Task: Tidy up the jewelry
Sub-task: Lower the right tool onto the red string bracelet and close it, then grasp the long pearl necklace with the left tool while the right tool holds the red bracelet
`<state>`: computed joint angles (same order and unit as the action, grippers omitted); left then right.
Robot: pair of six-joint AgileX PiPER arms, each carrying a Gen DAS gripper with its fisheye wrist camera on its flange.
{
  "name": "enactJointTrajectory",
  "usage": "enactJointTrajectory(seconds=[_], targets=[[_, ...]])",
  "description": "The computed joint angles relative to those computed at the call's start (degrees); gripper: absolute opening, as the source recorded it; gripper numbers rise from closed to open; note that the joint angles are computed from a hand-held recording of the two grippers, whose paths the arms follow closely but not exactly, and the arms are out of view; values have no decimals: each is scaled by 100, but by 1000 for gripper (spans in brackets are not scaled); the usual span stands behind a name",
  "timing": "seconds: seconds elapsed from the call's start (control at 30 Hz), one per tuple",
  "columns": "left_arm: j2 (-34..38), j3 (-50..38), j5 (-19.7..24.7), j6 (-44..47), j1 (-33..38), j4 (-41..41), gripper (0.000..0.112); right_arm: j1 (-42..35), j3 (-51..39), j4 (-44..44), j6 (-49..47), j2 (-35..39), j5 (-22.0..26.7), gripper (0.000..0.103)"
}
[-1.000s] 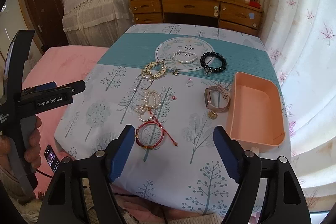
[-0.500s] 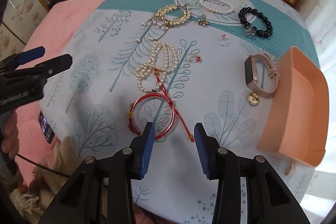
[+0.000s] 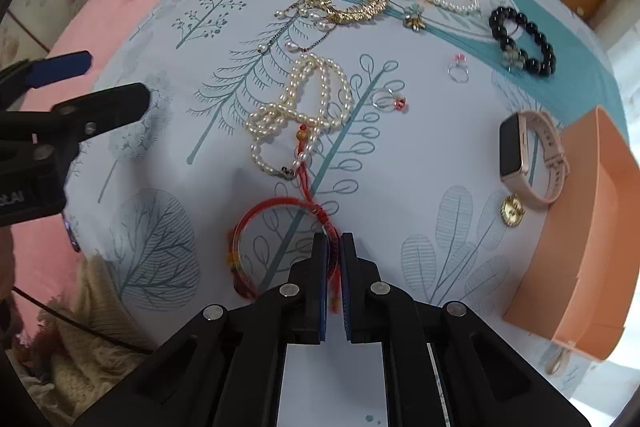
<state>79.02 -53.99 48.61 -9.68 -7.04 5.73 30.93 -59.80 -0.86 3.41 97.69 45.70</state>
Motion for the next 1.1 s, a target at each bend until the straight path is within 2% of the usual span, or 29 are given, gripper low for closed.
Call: enactJointTrajectory(seconds=[0.1,0.17,0.2,0.37,0.7,0.93,1.0,1.03,1.07,1.1], targets=[[398,-292,4,188,-87,-278,94,-337,170,289,-214,-291,30,6],[749,-591,116,372,-122,-544,88,-614,297,585,-421,-507,21,6],[892,-710,184,518,-102,-740,84,-728,356,668,-490,-620,26,6],[1685,-1505,701,850,-66,-1531,84,-1296,597,1019,-844,-1174,131,6],[2800,-2603,1433,56,-627,-1147,84,-2409,834,1712,-1756,-1981,544,6],[3240,-2940,1608,-371,-1099,-748,81,-2688,939,1971,-2005,-2147,604,6],[3361,-3063,1592,-533,-1244,-619,76,-2770,987,2046,-2048,-2204,622,6],[3347,-3068,1552,-527,-1289,-598,66,-2801,977,2076,-2062,-2185,615,6],[3327,-3053,1502,-543,-1340,-579,50,-2845,992,2108,-2087,-2208,629,6],[3320,-3083,1507,-523,-1374,-566,40,-2901,1014,2146,-2110,-2250,659,6]])
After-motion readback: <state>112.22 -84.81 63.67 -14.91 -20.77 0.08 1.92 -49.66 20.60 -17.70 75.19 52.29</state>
